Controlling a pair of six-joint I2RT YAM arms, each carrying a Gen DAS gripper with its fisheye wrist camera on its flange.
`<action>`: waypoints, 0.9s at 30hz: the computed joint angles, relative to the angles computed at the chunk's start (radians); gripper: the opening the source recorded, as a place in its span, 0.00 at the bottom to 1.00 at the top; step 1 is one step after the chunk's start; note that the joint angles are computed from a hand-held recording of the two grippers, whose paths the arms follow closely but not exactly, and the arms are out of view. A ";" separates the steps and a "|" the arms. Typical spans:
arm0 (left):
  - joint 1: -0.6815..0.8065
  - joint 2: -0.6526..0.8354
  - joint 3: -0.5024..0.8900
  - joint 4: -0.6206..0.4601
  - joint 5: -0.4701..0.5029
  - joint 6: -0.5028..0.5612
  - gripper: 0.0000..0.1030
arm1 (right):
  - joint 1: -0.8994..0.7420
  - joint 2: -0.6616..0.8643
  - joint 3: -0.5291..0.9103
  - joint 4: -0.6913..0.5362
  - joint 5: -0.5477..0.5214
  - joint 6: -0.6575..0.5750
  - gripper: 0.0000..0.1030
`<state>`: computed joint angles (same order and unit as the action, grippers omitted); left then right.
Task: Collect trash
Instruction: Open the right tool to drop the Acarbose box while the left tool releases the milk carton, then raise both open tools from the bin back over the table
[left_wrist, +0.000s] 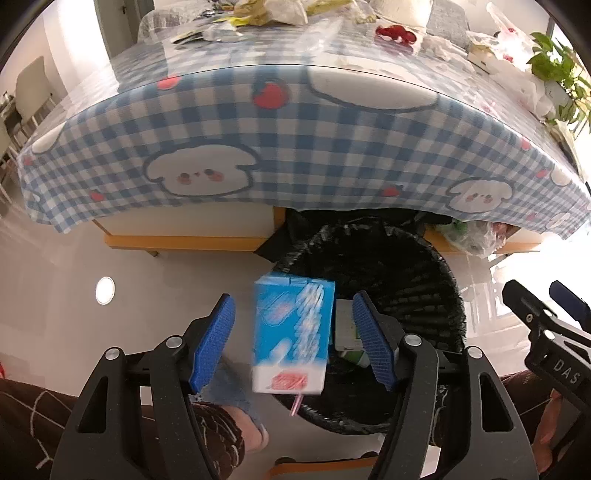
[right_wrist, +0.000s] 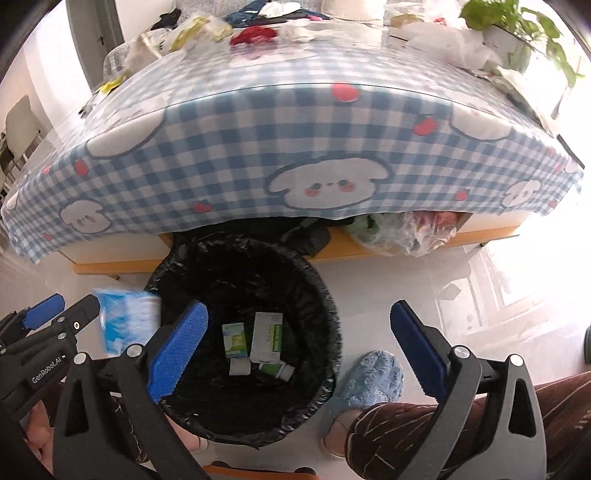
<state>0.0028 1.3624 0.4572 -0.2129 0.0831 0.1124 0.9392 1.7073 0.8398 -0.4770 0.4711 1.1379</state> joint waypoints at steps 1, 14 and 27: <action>-0.016 0.005 0.003 -0.002 -0.001 -0.014 0.60 | -0.007 -0.013 -0.014 0.003 -0.001 -0.001 0.92; -0.171 0.044 -0.001 0.030 -0.071 -0.094 0.73 | -0.050 -0.116 -0.132 0.025 -0.015 -0.016 0.92; -0.144 -0.103 -0.005 -0.036 -0.046 -0.076 0.94 | -0.046 -0.166 -0.122 -0.002 0.006 -0.046 0.92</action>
<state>-0.1414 1.2595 0.4518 -0.2484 0.0374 0.0362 0.8930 1.5415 0.7180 -0.4793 0.4769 1.0917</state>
